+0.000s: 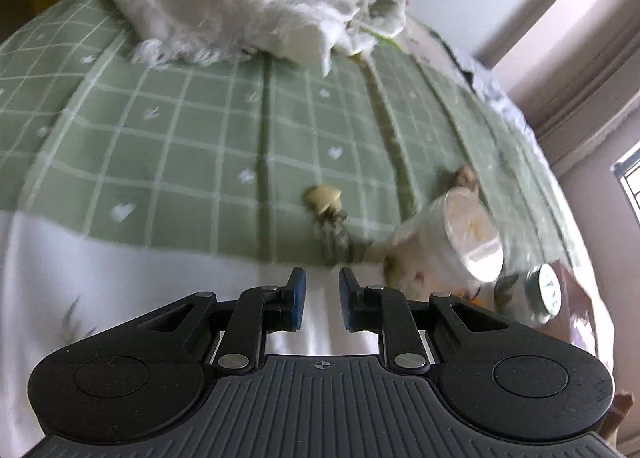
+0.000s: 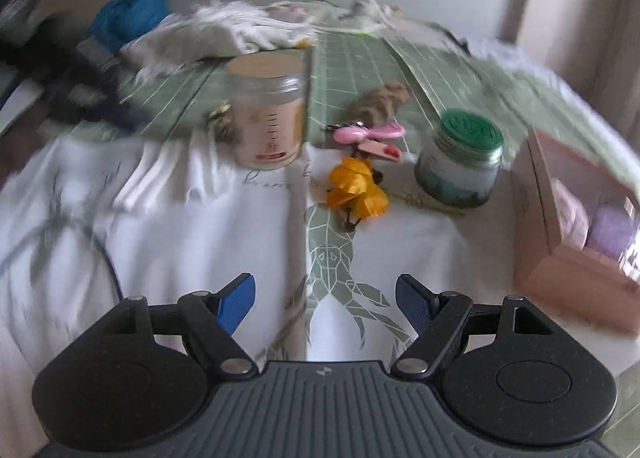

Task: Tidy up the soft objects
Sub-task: 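Grasp the star keychain with the left tool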

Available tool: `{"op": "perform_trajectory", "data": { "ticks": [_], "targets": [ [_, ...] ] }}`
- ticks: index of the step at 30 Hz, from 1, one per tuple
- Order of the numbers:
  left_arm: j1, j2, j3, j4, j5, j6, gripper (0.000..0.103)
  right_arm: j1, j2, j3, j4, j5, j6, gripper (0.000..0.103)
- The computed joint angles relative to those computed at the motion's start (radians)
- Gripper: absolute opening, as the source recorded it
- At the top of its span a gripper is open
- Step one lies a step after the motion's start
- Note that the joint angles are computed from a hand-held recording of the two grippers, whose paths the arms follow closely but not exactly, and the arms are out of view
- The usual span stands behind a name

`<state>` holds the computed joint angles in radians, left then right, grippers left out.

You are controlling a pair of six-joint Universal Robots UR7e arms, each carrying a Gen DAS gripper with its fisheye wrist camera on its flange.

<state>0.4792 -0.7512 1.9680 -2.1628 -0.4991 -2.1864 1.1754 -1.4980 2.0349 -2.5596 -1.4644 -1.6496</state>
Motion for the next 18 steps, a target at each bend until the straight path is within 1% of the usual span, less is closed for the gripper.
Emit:
{"op": "perform_trajectory", "data": {
  "ticks": [1, 2, 3, 5, 8, 12, 15, 17, 18],
  "targets": [
    [0.024, 0.017, -0.001, -0.076, 0.017, 0.069, 0.020, -0.010, -0.011, -0.004, 0.027, 0.034, -0.032, 0.078],
    [0.047, 0.024, 0.002, -0.152, 0.020, 0.147, 0.020, -0.010, -0.021, -0.009, 0.070, 0.056, -0.047, 0.079],
    [0.066, 0.025, 0.004, -0.205, 0.010, 0.204, 0.020, -0.002, -0.021, -0.023, 0.117, 0.056, -0.049, 0.080],
    [0.103, 0.031, -0.008, -0.216, 0.007, 0.216, 0.020, 0.026, -0.012, -0.049, 0.186, 0.033, -0.025, 0.080],
    [0.154, 0.036, -0.023, -0.265, -0.001, 0.260, 0.020, 0.060, 0.007, -0.043, 0.171, -0.006, 0.022, 0.080],
    [0.194, 0.046, -0.069, -0.205, 0.011, 0.302, 0.020, 0.058, 0.021, -0.035, 0.150, -0.028, 0.029, 0.080],
    [0.202, 0.064, -0.112, -0.098, 0.057, 0.305, 0.020, 0.045, 0.034, -0.025, 0.122, -0.053, 0.018, 0.080],
    [0.205, 0.078, -0.139, -0.037, 0.079, 0.339, 0.020, 0.037, 0.042, -0.020, 0.109, -0.073, 0.016, 0.080],
    [0.209, 0.085, -0.158, 0.008, 0.078, 0.362, 0.020, 0.033, 0.046, -0.018, 0.104, -0.082, 0.015, 0.080]
  ]
}}
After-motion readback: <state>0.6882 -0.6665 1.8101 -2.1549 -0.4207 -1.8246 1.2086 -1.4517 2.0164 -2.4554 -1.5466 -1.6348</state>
